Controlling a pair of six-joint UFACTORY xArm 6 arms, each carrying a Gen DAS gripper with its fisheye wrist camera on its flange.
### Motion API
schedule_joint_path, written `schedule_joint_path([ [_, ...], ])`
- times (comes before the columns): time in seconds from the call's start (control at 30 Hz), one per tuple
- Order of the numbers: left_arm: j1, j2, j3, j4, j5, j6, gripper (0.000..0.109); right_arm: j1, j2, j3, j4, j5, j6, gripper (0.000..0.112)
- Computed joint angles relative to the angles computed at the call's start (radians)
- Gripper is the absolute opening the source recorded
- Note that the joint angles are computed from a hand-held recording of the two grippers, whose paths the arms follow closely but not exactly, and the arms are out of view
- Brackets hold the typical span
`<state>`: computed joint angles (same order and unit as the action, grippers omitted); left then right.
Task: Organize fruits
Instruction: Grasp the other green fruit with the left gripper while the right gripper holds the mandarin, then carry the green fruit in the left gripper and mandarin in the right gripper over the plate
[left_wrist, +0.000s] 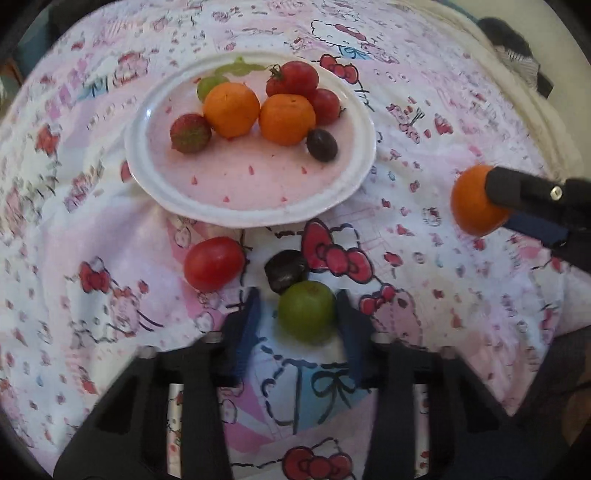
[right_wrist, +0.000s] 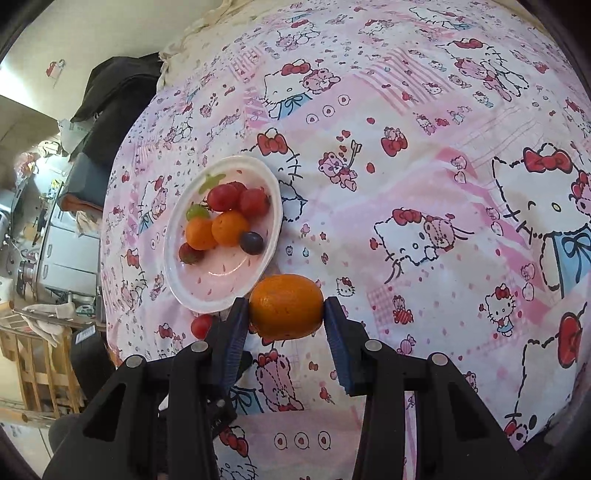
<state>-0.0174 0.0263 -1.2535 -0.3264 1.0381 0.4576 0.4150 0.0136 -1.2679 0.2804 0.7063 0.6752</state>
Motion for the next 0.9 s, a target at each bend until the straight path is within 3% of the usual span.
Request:
schedule_joint_path([
  [0.33, 0.037, -0.081, 0.018, -0.008, 0.015, 0.005, 0.025, -0.001, -0.011, 0.009, -0.015, -0.006, 0.009, 0.044],
  [0.57, 0.08, -0.143, 0.035, 0.027, -0.083, -0.016, 0.025, 0.0, -0.022, 0.013, -0.024, -0.017, 0.014, 0.044],
  [0.9, 0.149, -0.115, -0.056, 0.078, -0.13, -0.066, 0.025, -0.006, -0.074, 0.04, -0.041, -0.079, 0.027, 0.043],
])
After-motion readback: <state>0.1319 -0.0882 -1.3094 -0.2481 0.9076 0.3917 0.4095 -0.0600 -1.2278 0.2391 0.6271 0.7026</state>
